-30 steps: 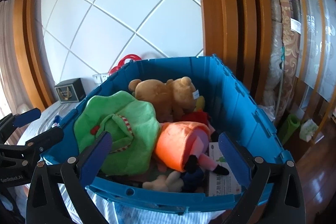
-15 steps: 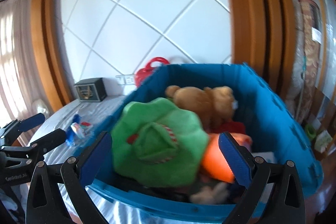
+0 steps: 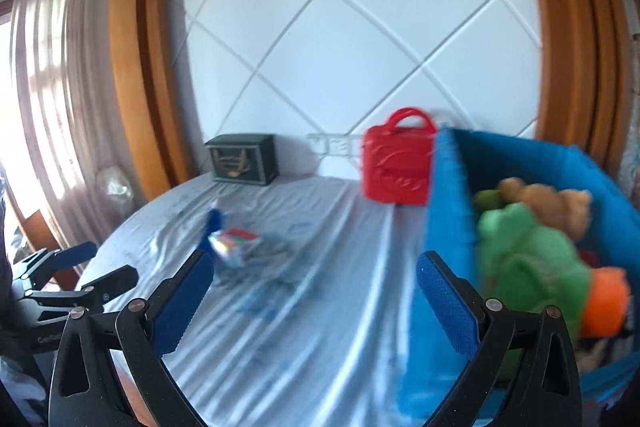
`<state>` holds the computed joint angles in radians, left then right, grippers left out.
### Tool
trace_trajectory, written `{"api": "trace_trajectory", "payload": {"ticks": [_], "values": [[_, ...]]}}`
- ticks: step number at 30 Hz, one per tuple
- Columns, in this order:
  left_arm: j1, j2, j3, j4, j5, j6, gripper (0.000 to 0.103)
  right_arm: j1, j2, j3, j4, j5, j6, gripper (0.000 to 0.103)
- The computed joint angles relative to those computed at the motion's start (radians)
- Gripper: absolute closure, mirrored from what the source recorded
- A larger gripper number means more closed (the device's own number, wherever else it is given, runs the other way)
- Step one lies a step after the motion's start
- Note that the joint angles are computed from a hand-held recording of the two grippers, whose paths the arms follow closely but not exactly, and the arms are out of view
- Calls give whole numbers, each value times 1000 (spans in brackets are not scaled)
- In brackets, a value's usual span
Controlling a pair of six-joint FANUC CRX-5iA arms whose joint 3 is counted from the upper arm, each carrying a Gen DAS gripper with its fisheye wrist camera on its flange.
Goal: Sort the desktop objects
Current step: 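Withdraw both tools from the crate back toward the bed, then reach both tools to the pink pad pack and red-green medicine box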
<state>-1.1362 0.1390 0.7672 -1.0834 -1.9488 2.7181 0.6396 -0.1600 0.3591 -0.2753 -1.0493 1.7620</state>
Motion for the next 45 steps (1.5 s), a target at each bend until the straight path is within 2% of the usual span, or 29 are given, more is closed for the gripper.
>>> {"api": "trace_trajectory", "payload": {"ticks": [5, 9, 12, 16, 23, 26, 32, 41, 45], "values": [[64, -203, -259, 103, -7, 134, 13, 168, 33, -31, 149, 1, -147, 0], [126, -298, -392, 174, 12, 210, 13, 232, 91, -16, 216, -7, -195, 0], [208, -340, -460, 251, 39, 234, 13, 244, 136, 13, 198, -11, -180, 0], [316, -357, -498, 309, 80, 203, 13, 222, 236, 97, 121, -34, -137, 0], [565, -329, -530, 440, 216, 139, 13, 169, 448, 303, 34, -128, -81, 0], [679, -331, -579, 541, 321, 106, 13, 153, 539, 406, 21, -191, -94, 0], [850, -279, -628, 684, 496, -27, 13, 151, 659, 516, 60, -236, -139, 0], [1031, -120, -646, 843, 723, -217, 13, 165, 801, 644, 224, -291, -246, 0], [1068, -62, -633, 842, 733, -254, 15, 168, 905, 776, 258, -367, -265, 0]]}}
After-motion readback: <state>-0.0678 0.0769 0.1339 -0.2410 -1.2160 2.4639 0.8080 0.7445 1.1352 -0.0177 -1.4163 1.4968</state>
